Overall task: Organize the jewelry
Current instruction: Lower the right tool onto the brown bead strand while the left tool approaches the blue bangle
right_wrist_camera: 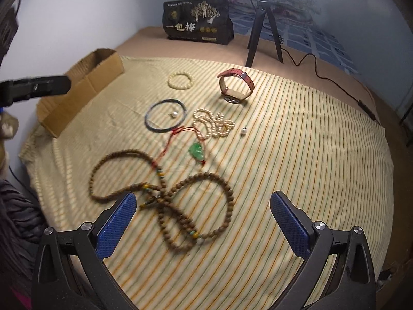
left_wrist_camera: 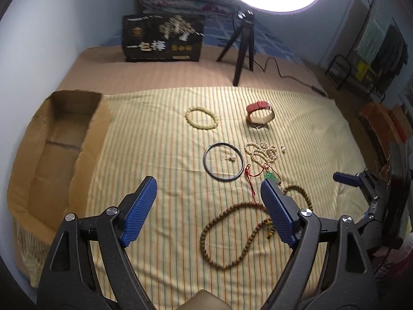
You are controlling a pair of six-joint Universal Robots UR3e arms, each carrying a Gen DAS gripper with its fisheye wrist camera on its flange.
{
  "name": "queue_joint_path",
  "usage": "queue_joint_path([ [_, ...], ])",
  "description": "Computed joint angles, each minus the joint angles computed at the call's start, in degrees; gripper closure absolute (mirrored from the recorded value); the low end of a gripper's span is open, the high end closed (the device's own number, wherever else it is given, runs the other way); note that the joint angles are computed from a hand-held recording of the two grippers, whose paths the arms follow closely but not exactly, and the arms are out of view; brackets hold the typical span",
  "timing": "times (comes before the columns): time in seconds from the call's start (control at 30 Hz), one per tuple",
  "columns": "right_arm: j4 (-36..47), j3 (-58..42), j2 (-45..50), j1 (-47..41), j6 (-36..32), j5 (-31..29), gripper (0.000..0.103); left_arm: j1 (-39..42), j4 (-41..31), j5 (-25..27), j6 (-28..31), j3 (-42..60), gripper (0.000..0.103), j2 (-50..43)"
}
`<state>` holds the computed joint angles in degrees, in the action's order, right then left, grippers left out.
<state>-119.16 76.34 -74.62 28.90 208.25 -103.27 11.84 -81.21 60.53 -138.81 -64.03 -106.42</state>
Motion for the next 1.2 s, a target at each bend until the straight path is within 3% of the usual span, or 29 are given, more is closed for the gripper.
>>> queue_joint_path([
  [0.23,-3.4,3.0,0.7,-1.8,-5.0,2.0,0.0,-6.3,2.0,4.6,-2.3,3.4,0.017,-7.4],
  [0.77,-7.0,4.6,3.1,-3.7,-8.1,4.9,0.0,-13.0,0.8,9.4,-14.9,18.8,0.017,-22.7],
  [0.97,-7.9,5.2,3.4,-4.7,-8.4,6.0,0.0,-14.6,-2.5,12.6,-16.5,24.6,0.017,-27.0],
  [1.2,-8.9,4.7,4.9,-6.0,-10.3,8.1,0.0,-16.9,0.1,16.8,-16.3,25.0,0.016,-28.7],
])
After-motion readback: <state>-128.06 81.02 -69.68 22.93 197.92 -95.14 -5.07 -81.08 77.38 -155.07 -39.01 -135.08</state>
